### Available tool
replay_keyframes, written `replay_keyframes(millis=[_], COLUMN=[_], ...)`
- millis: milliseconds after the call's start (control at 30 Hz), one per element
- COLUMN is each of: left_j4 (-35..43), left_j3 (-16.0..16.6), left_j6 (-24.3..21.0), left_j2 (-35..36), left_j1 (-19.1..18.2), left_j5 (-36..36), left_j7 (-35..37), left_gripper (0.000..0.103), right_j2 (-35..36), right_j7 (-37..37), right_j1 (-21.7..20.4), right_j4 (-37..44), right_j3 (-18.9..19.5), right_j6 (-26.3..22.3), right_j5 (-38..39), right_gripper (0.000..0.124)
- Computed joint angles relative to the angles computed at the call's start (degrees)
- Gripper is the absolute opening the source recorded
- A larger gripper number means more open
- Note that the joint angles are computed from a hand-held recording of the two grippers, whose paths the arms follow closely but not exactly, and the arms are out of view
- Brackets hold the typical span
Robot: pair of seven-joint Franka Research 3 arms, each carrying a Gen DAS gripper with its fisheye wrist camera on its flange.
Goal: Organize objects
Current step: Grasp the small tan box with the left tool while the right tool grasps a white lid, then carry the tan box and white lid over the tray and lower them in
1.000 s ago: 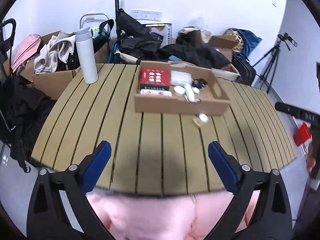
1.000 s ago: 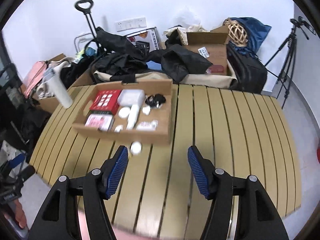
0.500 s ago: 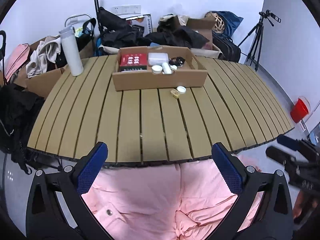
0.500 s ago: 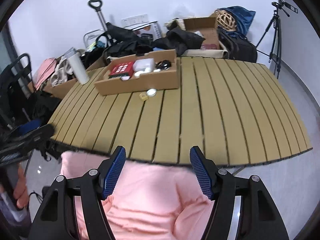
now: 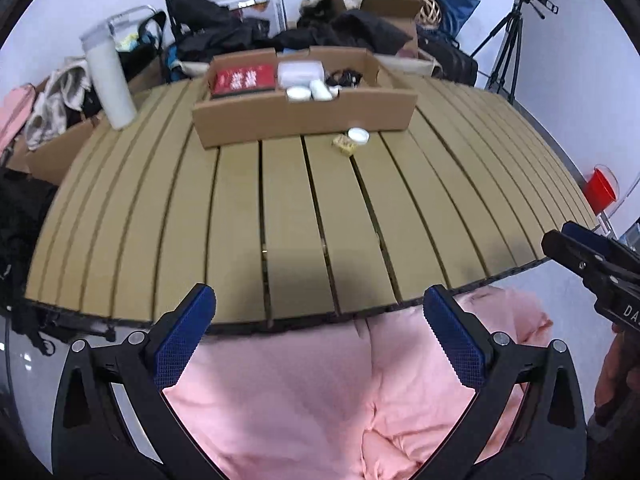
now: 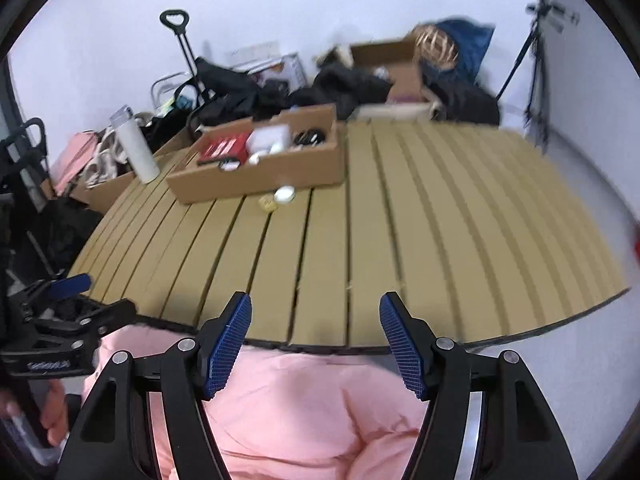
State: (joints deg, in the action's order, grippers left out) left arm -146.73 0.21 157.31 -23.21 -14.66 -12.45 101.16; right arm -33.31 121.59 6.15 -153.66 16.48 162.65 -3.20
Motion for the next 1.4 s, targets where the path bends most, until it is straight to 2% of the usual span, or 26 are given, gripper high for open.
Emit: replay_keyframes(millis=[100,167,200,267,300,333,367,400,467,533,567,600,633,667,700,733,833,933,1033,1100,1167,1267,1300,1400], left_j4=[4.68,9.05,12.34,19.18,23.78,28.12,30.54,33.2,37.38,38.2,39.12,39.79,39.37,38.25,37.4,37.09,36.81,34.84,29.86,26.68,24.04,21.43,20.27,18.42], left_j3=[0.36,1.0,1.73,2.12,1.77,1.24,0.97,0.86,-0.29,-1.4,-2.28,-2.64,-2.83,-2.58,-2.91,-4.89,-11.55,-14.18,-16.38,-16.06,-14.39,-11.69,-10.84,-9.03], left_j6=[1.23,2.83,2.92,0.44,-3.12,-5.33,-5.82,-5.88,-6.04,-2.87,-3.02,-2.69,-0.93,1.73,3.29,3.51,1.72,0.55,1.57,1.84,2.52,1.76,1.41,0.65], left_j2=[6.76,12.0,15.41,21.88,25.88,29.87,32.13,34.75,38.71,40.0,40.79,41.58,41.75,41.59,41.37,41.3,40.88,39.0,34.05,30.48,27.7,24.72,23.4,20.81], left_j1=[-0.61,-1.71,-2.71,-3.14,-2.33,-1.57,-1.19,-1.21,-0.48,-0.24,0.39,0.49,0.4,-0.22,-0.06,1.82,8.92,12.59,15.87,16.47,15.6,14.26,13.86,12.58], left_j5=[-1.65,-6.65,-11.4,-20.62,-22.25,-21.01,-18.65,-15.73,-14.23,-12.63,-12.5,-11.38,-9.89,-7.2,-5.73,-7.13,-15.09,-16.9,-20.79,-23.71,-23.77,-22.77,-21.48,-19.11], left_j7=[1.42,5.14,8.57,15.75,17.07,15.42,12.71,9.08,6.3,4.13,3.88,2.44,1.31,0.09,-0.16,1.88,7.06,6.49,8.57,10.41,9.81,8.01,6.66,4.66], left_gripper=[0.103,0.103,0.103,0.101,0.097,0.092,0.079,0.074,0.074,0.075,0.075,0.074,0.072,0.059,0.038,0.029,0.029,0.028,0.028,0.028,0.028,0.029,0.029,0.029], right_j2=[4.54,8.97,11.82,17.39,20.44,22.56,24.67,27.04,30.62,33.2,34.39,35.9,36.9,37.62,38.46,39.35,41.42,43.73,46.87,49.11,50.86,52.21,51.86,48.73], right_j7=[-0.64,-2.82,-4.52,-8.08,-10.23,-10.37,-10.75,-11.54,-15.54,-16.63,-16.39,-13.36,-11.62,-12.19,-13.86,-13.99,-15.37,-18.49,-18.28,-15.17,-10.89,-2.42,-2.86,-0.63], right_j1=[-1.09,0.25,1.36,3.13,3.99,3.39,3.03,3.14,4.53,5.01,5.25,5.72,6.37,6.74,6.85,7.34,8.46,8.6,10.89,13.51,16.69,20.92,20.56,20.38], right_j4=[1.45,3.19,4.52,8.43,10.73,12.63,14.46,16.58,19.97,22.41,23.31,24.49,25.33,25.82,26.5,27.47,29.76,32.91,37.49,40.92,42.87,43.98,43.66,40.6], right_j3=[-0.55,-3.2,-5.07,-8.1,-9.5,-9.48,-9.78,-10.42,-12.24,-12.93,-13.26,-14.04,-14.84,-15.02,-14.77,-15.1,-15.69,-14.88,-16.27,-18.68,-21.93,-26.71,-26.17,-25.79], right_j6=[0.72,2.34,3.65,4.55,5.48,5.7,6.32,7.06,8.2,8.78,9.49,9.97,10.07,10.42,10.62,10.29,9.57,8.38,7.07,4.17,2.99,1.84,1.48,0.79], right_j5=[-0.66,0.55,1.87,4.45,5.9,5.39,4.93,5.27,9.51,10.19,9.3,4.98,2.32,2.24,3.64,3.76,5.16,8.09,7.15,4.24,-0.94,-10.46,-10.31,-13.47], right_gripper=[0.07,0.064,0.059,0.054,0.05,0.049,0.049,0.049,0.049,0.049,0.049,0.049,0.049,0.049,0.049,0.049,0.049,0.049,0.048,0.045,0.037,0.011,0.006,0.005])
